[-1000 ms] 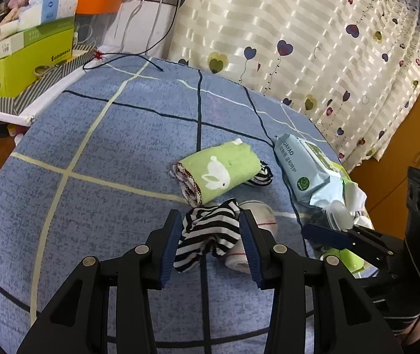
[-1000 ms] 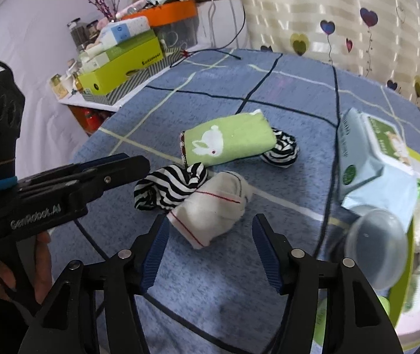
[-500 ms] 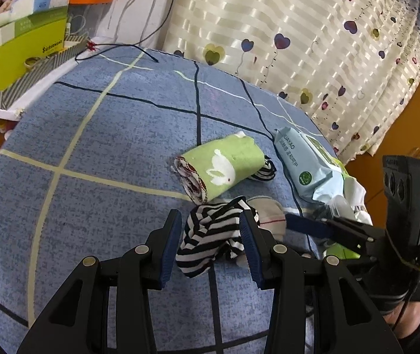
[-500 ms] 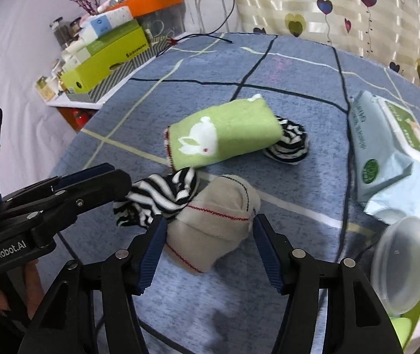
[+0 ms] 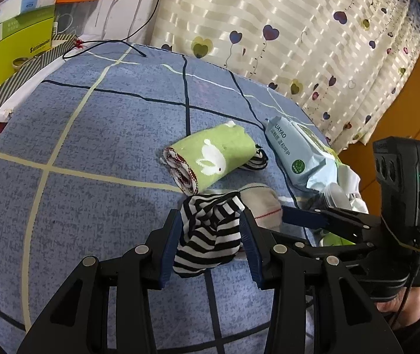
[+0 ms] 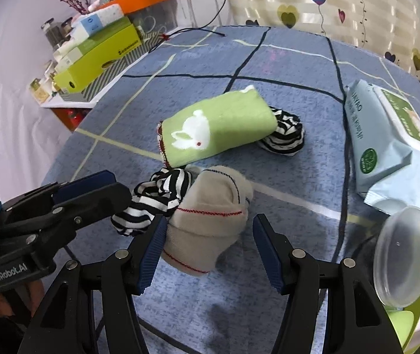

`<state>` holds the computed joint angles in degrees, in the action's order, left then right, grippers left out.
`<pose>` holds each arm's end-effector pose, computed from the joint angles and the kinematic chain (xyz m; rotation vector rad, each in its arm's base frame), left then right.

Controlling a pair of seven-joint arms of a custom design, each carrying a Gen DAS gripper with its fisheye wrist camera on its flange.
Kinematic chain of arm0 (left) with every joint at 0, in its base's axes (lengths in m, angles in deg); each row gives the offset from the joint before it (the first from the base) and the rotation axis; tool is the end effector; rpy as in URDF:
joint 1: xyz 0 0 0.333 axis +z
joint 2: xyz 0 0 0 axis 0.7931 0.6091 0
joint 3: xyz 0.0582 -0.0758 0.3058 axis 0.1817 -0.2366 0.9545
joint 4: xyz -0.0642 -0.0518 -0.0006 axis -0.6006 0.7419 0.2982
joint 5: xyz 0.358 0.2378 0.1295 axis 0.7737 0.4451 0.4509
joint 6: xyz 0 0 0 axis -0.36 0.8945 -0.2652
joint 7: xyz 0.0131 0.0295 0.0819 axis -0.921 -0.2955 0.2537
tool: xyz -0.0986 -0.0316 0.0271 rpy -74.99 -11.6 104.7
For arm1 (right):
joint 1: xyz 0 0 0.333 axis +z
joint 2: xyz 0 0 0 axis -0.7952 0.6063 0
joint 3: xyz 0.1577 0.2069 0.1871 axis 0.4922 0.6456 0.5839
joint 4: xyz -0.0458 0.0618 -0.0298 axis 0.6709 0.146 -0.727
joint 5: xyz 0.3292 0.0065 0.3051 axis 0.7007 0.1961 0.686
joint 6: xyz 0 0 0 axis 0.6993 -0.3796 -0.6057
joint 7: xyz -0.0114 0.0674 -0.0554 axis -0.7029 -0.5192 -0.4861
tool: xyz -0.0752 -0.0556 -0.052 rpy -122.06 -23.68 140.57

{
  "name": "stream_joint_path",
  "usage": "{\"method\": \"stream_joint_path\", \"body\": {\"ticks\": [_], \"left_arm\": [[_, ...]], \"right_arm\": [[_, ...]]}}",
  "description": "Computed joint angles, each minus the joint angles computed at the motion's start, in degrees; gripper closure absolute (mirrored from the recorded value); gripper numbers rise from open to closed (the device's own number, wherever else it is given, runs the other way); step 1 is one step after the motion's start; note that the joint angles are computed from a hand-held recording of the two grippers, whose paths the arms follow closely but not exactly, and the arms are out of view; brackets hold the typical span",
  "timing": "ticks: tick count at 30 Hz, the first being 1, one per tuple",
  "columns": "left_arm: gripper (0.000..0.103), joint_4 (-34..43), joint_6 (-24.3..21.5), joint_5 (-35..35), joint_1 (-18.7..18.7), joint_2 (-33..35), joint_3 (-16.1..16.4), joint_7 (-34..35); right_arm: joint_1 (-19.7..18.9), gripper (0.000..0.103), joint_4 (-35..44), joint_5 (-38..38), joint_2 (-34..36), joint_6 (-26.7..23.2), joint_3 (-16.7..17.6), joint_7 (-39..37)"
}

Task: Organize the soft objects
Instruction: 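Grasp the cream red-striped sock with the right gripper while the left holds the striped sock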

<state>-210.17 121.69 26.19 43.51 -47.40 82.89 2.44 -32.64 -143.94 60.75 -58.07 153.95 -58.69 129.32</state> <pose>0.4642 -0.1131 0.5080 -2.1638 1.5331 -1.0818 0.5617 0.2732 0.5127 -2.3661 1.0218 0.0074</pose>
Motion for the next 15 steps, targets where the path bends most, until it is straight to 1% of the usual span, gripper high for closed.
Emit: {"method": "stream_joint_path", "body": {"ticks": [3,5,6,8,10,12,15], "left_arm": [[0.061,-0.4,0.1,0.3,0.2,-0.4,-0.1,-0.2],[0.061,-0.3,-0.2,-0.1,-0.4,-0.3,0.4,0.2],[0.061,-0.2,-0.5,-0.8,-1.2,-0.1,1.1,0.9],[0.061,-0.2,-0.9,-1.6,-1.9,-0.1,1.6,1.6],[0.061,-0.1,-0.8,-1.7,-1.5,0.0,1.1,1.5],[0.061,-0.2,-0.7,-1.5,-1.0,0.0,0.5,1.0],[0.060,0.1,-1.0,-1.4,-0.9,0.6,0.3,0.9]], "right_arm": [[0.1,0.043,0.3,0.7,0.3,-0.9,0.1,-0.7],[0.4,0.050,-0.4,1.4,-0.2,-0.4,0.2,-3.1],[0.4,0.051,-0.7,1.4,-0.5,0.0,0.2,-3.8],[0.6,0.054,-1.5,-0.6,-1.3,1.7,0.4,-4.7],[0.6,0.054,-2.3,-3.0,-2.1,3.9,0.4,-4.5],[0.5,0.054,-2.2,-4.4,-2.3,4.1,0.1,-4.6],[0.3,0.053,-2.0,-8.7,-2.3,4.2,0.2,-3.6]]}}
